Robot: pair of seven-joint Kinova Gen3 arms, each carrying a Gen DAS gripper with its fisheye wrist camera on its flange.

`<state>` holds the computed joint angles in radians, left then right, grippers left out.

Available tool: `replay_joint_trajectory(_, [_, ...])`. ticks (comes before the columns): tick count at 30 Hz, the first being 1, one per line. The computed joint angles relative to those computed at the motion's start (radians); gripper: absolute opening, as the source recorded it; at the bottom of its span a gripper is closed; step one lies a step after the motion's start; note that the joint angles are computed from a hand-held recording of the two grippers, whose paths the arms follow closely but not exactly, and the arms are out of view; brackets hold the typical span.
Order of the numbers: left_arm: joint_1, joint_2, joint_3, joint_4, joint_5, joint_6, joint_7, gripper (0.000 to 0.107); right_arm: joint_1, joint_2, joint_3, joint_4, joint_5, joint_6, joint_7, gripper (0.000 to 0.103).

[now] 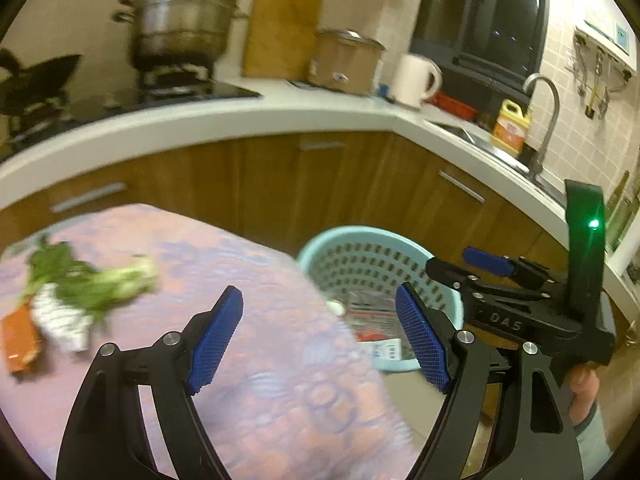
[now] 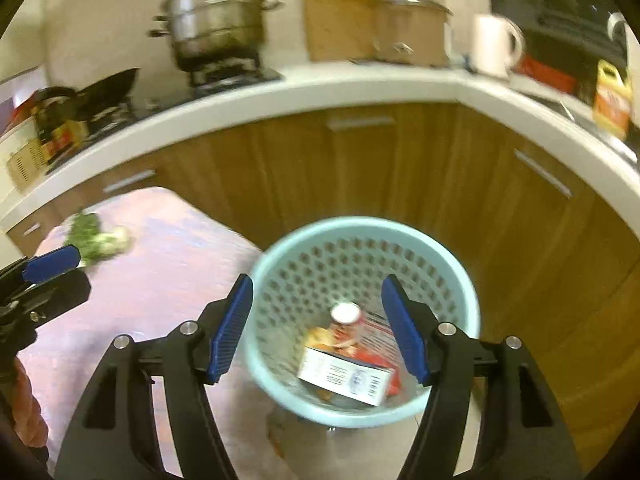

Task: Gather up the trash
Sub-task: 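Move both tools over the blue basket and release carton and wrapper, then grasp the orange snack bag on the table with the left tool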

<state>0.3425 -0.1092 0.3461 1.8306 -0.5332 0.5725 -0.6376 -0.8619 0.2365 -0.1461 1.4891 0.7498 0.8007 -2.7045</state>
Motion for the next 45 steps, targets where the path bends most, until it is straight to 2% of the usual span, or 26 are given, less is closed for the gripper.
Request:
replay_joint_trajectory(3, [-0.039, -0.094, 0.010, 0.054, -0.031, 0.026, 0.048, 0.080, -0.039, 0.021, -0.019, -0.055, 0.015, -0.001, 0.022, 0.065])
replay_joint_trajectory(9, [-0.154, -0.277, 0.000, 0.138, 0.005, 0.093, 0.020, 0.084, -0.133, 0.116, -0.011, -0.193, -0.009, -0.018, 0.104, 0.065])
replay_joint_trajectory(11, [-0.197, -0.326, -0.007, 0.161, 0.015, 0.138, -0.004, 0.084, -0.170, 0.161, 0.004, -0.242, -0.012, -0.024, 0.125, 0.067])
replay_joint_trajectory(15, [-0.313, -0.364, 0.008, 0.191, 0.027, 0.244, -0.036, 0.084, -0.198, 0.239, 0.022, -0.309, -0.063, -0.072, 0.182, 0.068])
replay_joint_trajectory(19, [-0.318, -0.373, -0.075, 0.243, 0.087, 0.245, -0.151, 0.084, -0.213, 0.311, 0.041, -0.365, -0.120, -0.092, 0.240, 0.068])
replay_joint_trajectory(22, [-0.335, -0.347, -0.091, 0.250, 0.122, 0.235, -0.218, 0.084, -0.245, 0.346, 0.088, -0.419, -0.175, -0.054, 0.303, 0.068])
replay_joint_trajectory(23, [-0.341, -0.330, -0.093, 0.247, 0.134, 0.233, -0.240, 0.084, -0.239, 0.341, 0.079, -0.411, -0.170, -0.066, 0.303, 0.070])
replay_joint_trajectory(24, [-0.353, -0.313, -0.083, 0.242, 0.137, 0.235, -0.253, 0.084, -0.235, 0.338, 0.079, -0.404, -0.180, -0.079, 0.312, 0.075])
replay_joint_trajectory(28, [-0.430, -0.225, 0.023, 0.227, 0.043, 0.243, -0.185, 0.084, -0.205, 0.348, 0.076, -0.423, -0.277, -0.075, 0.376, 0.075])
replay_joint_trajectory(30, [-0.438, -0.179, 0.055, 0.214, -0.018, 0.270, -0.135, 0.083, -0.204, 0.351, 0.084, -0.428, -0.302, -0.075, 0.389, 0.075])
replay_joint_trajectory(32, [-0.443, -0.137, 0.091, 0.199, -0.087, 0.309, -0.072, 0.078, -0.194, 0.356, 0.076, -0.440, -0.333, -0.067, 0.419, 0.076])
replay_joint_trajectory(34, [-0.432, -0.117, 0.084, 0.196, -0.118, 0.316, -0.041, 0.071, -0.181, 0.369, 0.062, -0.475, -0.368, -0.033, 0.467, 0.076])
replay_joint_trajectory(37, [-0.404, -0.115, 0.046, 0.203, -0.131, 0.301, -0.017, 0.062, -0.164, 0.395, 0.047, -0.557, -0.420, 0.036, 0.558, 0.077])
replay_joint_trajectory(38, [-0.390, -0.121, 0.019, 0.207, -0.119, 0.287, -0.026, 0.059, -0.164, 0.408, 0.049, -0.596, -0.431, 0.065, 0.585, 0.080])
replay_joint_trajectory(41, [-0.354, -0.130, -0.042, 0.215, -0.106, 0.250, -0.029, 0.050, -0.188, 0.451, 0.083, -0.704, -0.431, 0.135, 0.627, 0.085])
replay_joint_trajectory(43, [-0.336, -0.145, -0.101, 0.224, -0.062, 0.214, -0.057, 0.021, -0.208, 0.486, 0.110, -0.772, -0.418, 0.178, 0.646, 0.085])
replay_joint_trajectory(45, [-0.333, -0.171, -0.157, 0.242, 0.000, 0.163, -0.095, 0.015, -0.212, 0.521, 0.120, -0.837, -0.425, 0.217, 0.673, 0.085])
